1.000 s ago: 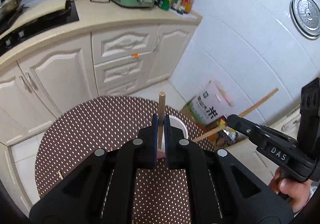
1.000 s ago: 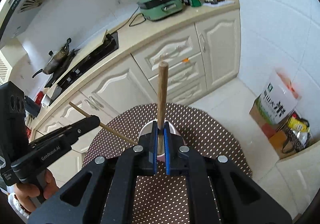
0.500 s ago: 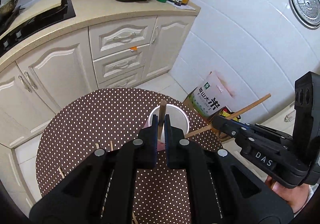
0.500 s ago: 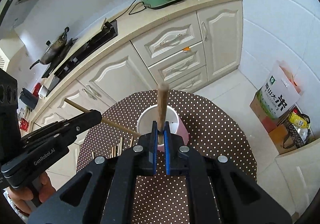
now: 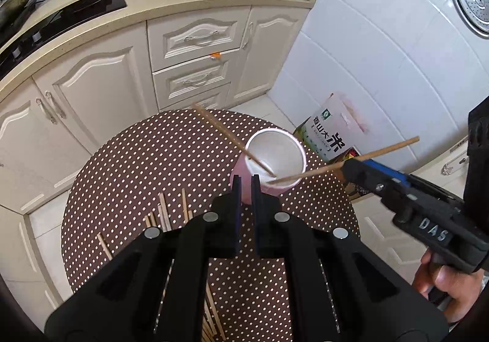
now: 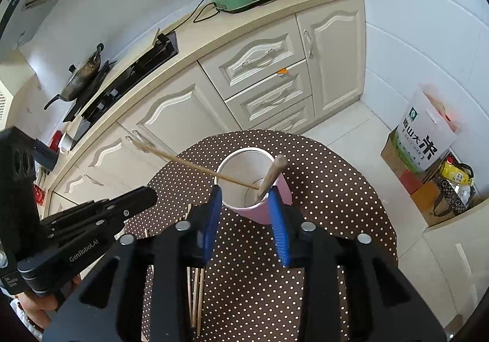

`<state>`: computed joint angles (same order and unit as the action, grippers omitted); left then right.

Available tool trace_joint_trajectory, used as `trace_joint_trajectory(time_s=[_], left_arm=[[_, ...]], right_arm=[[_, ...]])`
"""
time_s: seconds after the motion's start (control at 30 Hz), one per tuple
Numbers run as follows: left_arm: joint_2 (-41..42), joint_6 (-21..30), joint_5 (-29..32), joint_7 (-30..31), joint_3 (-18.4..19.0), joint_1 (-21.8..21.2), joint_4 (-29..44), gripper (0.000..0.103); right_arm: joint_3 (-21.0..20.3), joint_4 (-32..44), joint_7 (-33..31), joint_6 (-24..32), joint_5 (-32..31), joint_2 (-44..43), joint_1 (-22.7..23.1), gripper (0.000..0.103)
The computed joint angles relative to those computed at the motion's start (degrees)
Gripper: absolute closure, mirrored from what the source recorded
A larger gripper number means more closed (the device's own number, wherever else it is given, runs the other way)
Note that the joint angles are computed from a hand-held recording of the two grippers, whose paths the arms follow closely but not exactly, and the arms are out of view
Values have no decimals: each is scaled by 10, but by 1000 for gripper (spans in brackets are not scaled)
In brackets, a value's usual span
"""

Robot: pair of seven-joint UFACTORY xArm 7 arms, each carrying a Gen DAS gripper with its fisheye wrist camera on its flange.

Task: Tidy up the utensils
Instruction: 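Open the right tool over the pink cup while the left tool opens too, then close the right tool on another chopstick while the left tool grasps one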

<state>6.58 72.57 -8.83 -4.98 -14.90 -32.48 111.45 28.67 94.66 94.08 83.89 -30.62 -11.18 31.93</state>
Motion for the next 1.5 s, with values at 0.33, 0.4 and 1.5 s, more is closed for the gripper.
trace_joint_trajectory(time_s=[0.33, 0.4, 1.5], left_arm=[[-105, -40, -25, 10, 16, 41, -125, 39], [-123, -40, -29, 11, 20, 52, -148, 39], [-203, -35, 9, -32, 50, 150, -390, 39]], right_arm=[[19, 54, 46, 58, -45, 44, 44, 57], [14, 56, 55, 59, -46, 50, 57, 57], [-125, 81, -104, -90, 129, 221, 157, 82]])
